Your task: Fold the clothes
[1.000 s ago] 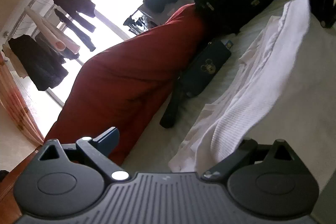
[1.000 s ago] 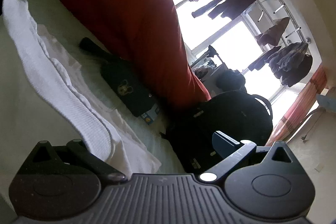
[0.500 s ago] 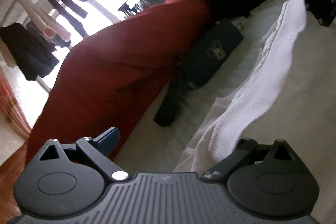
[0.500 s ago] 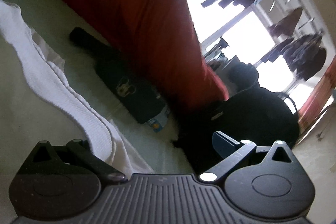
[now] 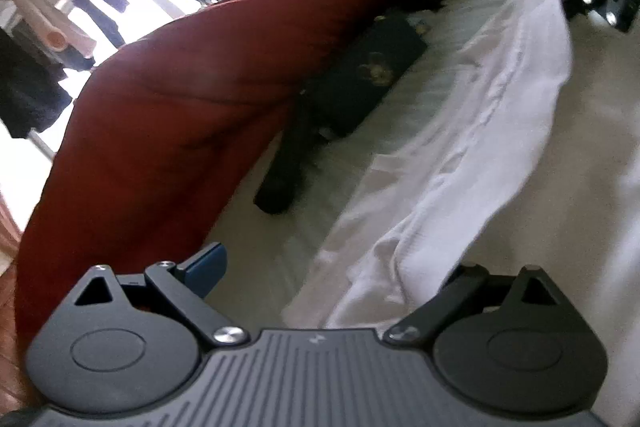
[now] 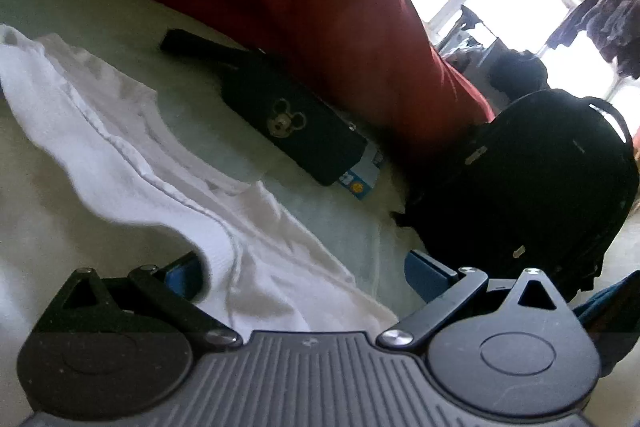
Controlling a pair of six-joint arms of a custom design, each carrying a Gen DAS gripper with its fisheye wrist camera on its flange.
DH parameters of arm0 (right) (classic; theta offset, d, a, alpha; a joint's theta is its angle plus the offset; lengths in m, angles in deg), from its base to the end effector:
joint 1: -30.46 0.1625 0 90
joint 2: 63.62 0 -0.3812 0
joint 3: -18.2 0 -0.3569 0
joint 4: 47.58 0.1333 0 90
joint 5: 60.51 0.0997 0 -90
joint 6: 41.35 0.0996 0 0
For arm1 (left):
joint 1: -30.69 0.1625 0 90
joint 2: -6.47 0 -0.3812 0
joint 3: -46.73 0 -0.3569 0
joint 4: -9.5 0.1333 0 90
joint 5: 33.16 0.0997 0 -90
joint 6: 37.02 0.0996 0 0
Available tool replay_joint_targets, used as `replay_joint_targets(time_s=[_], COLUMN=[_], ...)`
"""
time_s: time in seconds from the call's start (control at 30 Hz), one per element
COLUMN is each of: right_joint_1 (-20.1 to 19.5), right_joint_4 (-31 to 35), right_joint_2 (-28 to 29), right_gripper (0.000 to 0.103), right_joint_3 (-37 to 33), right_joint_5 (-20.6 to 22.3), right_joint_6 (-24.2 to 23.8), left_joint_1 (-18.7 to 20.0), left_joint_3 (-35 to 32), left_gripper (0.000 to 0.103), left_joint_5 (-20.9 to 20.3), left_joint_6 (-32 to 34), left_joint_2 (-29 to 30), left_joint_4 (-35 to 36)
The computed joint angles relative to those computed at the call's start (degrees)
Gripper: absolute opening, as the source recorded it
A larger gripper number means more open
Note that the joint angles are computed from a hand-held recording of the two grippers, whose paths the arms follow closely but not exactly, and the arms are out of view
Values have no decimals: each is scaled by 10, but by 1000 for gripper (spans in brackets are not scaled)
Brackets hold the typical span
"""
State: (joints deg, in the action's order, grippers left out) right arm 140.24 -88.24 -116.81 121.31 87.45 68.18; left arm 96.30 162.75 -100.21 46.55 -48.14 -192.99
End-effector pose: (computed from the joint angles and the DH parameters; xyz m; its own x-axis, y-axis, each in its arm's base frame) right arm 0.2133 -0.4486 0.0877 -0.2102 0.0605 0.9758 -0.7555 0.6234 -0.2014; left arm -0.0602 -0.5497 0.1798 0.1498 0.5802 -0.8006 0.9869 -0.0392 0.1563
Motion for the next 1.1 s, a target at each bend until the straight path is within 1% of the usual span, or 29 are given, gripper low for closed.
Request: replay_joint_targets(time_s=[0.1, 0.17, 0.2, 0.27, 0.3, 0.37, 0.47, 0.5, 0.6, 0.67, 0.77, 0.83, 0.9, 0.93, 1.1], right_joint_1=[14, 21, 23, 27, 27, 22, 0, -10, -34, -51, -84, -90, -89, -90, -86], right_joint_4=[122, 184, 204, 251, 276, 326, 377, 392, 428, 449, 488, 496, 482, 479, 445], right_joint_2=[-18, -26, -30, -38, -43, -59, -85, -89, -82, -70, -55, -44, -43, -46, -58], right_gripper=[103, 103, 103, 103, 103, 103, 103, 103, 103, 103, 103, 103, 103, 103, 103], right_joint_3=[-12, -14, -13, -8, -4, 8, 29, 30, 19, 6, -17, -30, -34, -36, -53], right_joint_5=[3, 0, -1, -15, -31, -85, -196, -230, -301, -337, -400, -401, -383, -384, -348], right_joint_6=[100, 163, 188, 251, 286, 349, 405, 416, 436, 446, 469, 469, 455, 453, 426], left_joint_1=[1, 0, 0, -2, 0, 7, 19, 24, 31, 35, 44, 46, 46, 45, 35], left_joint_3=[32, 43, 48, 55, 57, 52, 33, 25, 3, -14, -54, -64, -83, -92, -137], left_gripper=[96, 96, 96, 96, 96, 96, 96, 96, 96, 96, 96, 96, 96, 96, 96], left_joint_5=[3, 15, 20, 19, 5, -39, -110, -132, -164, -164, -166, -166, -171, -174, -154], left_joint_6=[-17, -39, -55, -119, -155, -224, -273, -285, -306, -321, -363, -374, -385, -388, -370], left_joint_2=[-56, -75, -86, -118, -139, -182, -213, -217, -198, -172, -140, -125, -114, -108, -62], left_joint_4=[68, 87, 100, 149, 192, 299, 441, 481, 543, 553, 601, 577, 567, 563, 493])
